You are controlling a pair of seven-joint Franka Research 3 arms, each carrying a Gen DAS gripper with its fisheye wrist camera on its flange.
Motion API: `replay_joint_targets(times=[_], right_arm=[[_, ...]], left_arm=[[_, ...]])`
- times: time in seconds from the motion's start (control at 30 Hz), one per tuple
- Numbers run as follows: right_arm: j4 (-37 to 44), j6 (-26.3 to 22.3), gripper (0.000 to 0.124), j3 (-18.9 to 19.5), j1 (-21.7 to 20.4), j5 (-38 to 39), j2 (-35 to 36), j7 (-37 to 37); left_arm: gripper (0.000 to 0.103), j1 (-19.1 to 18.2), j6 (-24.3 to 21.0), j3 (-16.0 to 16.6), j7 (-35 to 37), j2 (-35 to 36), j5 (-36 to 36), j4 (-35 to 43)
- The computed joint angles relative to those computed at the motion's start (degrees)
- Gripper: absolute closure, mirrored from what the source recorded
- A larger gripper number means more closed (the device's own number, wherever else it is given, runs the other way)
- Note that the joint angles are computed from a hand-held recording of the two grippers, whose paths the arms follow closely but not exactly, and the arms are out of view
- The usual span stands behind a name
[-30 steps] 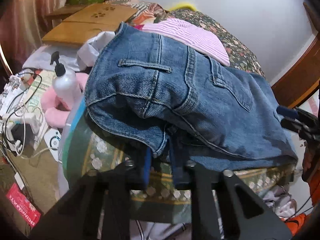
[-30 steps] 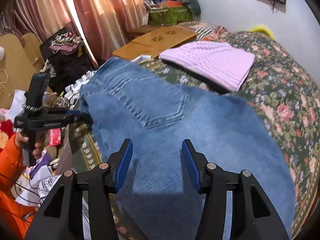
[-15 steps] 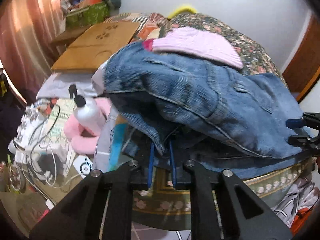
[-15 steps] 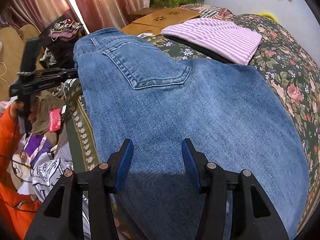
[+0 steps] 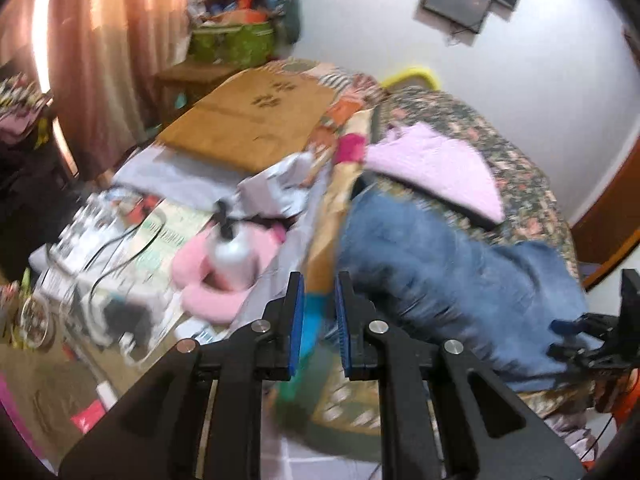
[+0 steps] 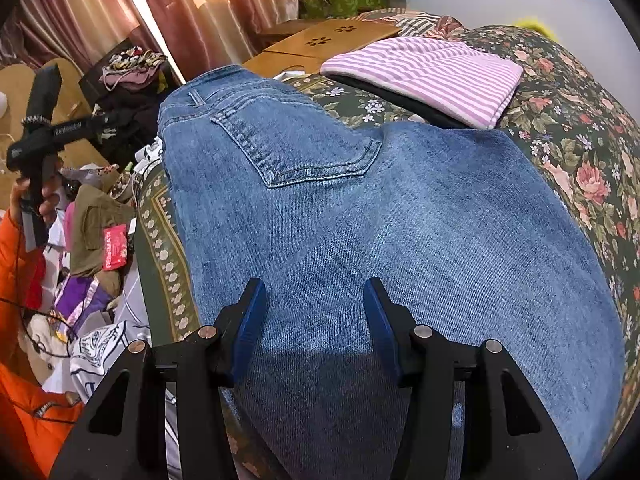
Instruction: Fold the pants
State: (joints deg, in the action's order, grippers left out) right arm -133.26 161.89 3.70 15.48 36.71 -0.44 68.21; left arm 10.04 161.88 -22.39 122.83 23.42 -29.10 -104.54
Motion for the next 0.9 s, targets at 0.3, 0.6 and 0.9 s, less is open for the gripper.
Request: replay_joint_targets(times=[0.3, 0.6, 0.9], right_arm=[[-2.7, 3.2, 0.076, -0.6, -0.7, -7.0, -3.3, 7.9], [-7.8, 4.8, 0.076, -1.0, -1.0, -9.0, -5.7, 10.4], [-9.0, 6.9, 0.075, -2.1, 0.9, -2.8, -6.4, 6.8]], left_arm=[[0.085, -6.5, -3.7, 1.0, -3.3, 6.4, 5.4, 7.7], [0.082, -3.1, -0.2, -0.7, -6.1, 7.7, 10.1, 1.7], [0.082, -4.8, 6.9, 0.8, -11.8, 7.8, 18.9, -1.8]])
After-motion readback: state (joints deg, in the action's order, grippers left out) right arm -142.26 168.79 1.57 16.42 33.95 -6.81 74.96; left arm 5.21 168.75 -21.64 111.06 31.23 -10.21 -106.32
